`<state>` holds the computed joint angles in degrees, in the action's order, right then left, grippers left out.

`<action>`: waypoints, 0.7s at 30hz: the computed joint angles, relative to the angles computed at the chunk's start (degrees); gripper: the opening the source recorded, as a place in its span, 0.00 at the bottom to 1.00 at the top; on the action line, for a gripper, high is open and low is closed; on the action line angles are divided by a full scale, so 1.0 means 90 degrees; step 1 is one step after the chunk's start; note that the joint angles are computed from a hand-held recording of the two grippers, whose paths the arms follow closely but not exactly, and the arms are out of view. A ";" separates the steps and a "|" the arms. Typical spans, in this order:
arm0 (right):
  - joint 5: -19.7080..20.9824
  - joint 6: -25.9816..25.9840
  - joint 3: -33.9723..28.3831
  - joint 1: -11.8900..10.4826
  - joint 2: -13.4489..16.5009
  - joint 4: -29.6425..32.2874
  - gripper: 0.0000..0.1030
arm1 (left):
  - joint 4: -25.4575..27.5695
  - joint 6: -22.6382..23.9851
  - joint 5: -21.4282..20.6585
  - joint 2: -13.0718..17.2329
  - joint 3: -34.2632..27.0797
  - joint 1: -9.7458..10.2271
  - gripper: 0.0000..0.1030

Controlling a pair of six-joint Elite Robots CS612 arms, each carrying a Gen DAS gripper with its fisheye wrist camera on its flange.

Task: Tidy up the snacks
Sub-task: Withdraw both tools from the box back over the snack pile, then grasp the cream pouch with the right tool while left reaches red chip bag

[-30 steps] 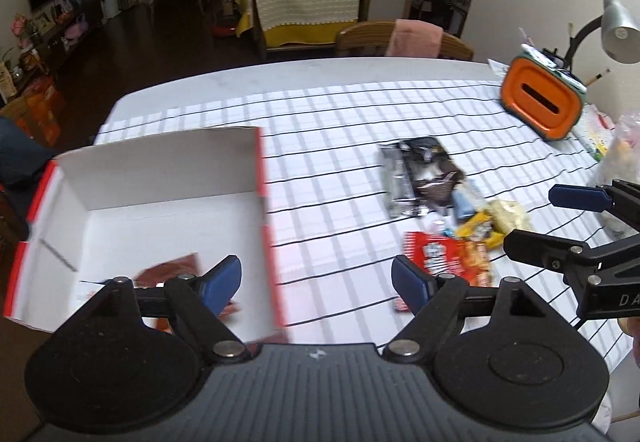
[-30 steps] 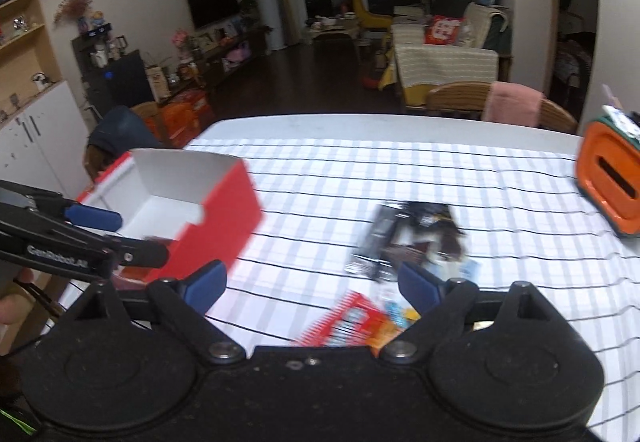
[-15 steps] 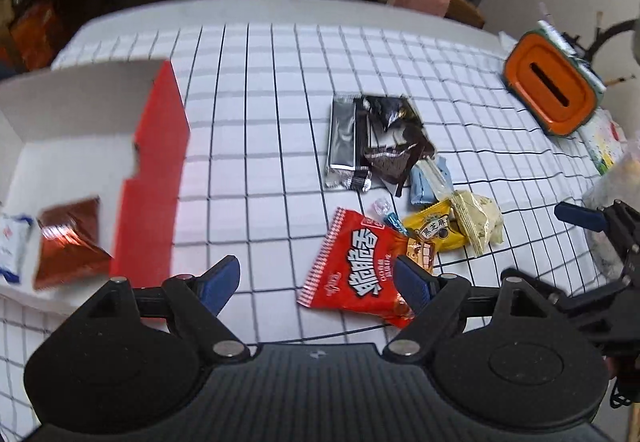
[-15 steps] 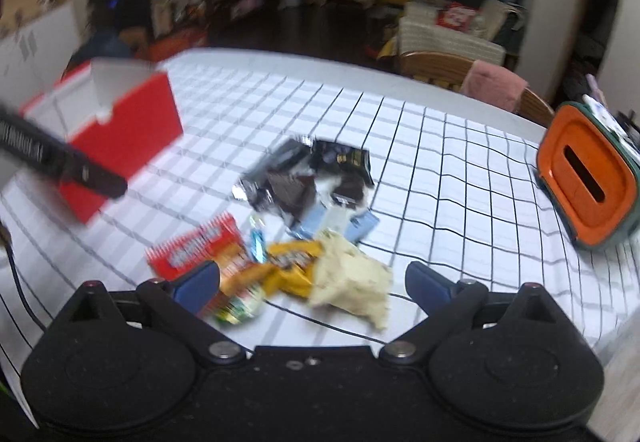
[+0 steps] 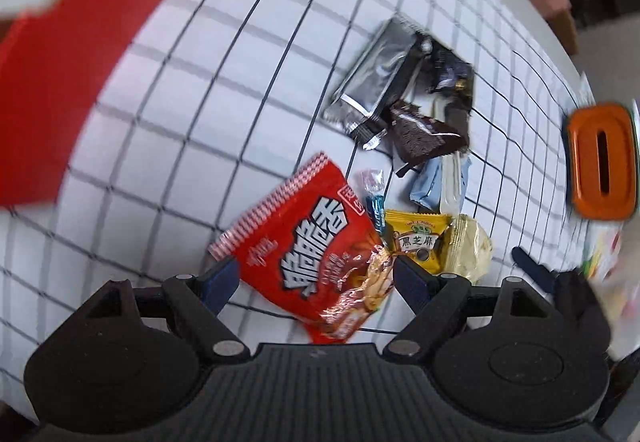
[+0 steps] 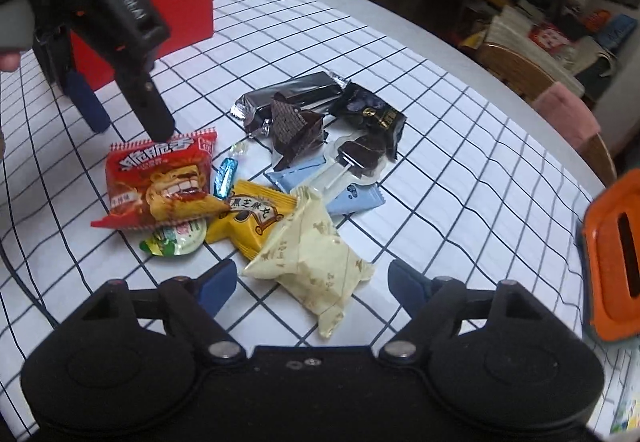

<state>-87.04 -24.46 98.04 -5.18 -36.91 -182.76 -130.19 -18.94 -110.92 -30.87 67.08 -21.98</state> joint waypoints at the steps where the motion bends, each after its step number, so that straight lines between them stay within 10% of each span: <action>1: 0.0027 -0.0060 -0.0039 -0.0012 0.0022 0.0051 0.79 | 0.0083 -0.0094 -0.0002 0.0031 -0.0044 -0.0012 0.81; 12: 0.0048 -0.0576 -0.0241 0.0025 0.0222 0.0162 0.76 | 0.0220 -0.0715 0.0309 0.0187 -0.0175 -0.0144 0.84; 21: -0.0042 -0.0164 0.0065 0.0123 0.0087 0.0064 0.76 | 0.0077 0.0361 0.0805 0.0085 0.0006 -0.0272 0.85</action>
<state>-87.42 -25.93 98.63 -4.07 -36.13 -182.19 -129.50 -15.70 -103.67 -30.10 67.13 -24.43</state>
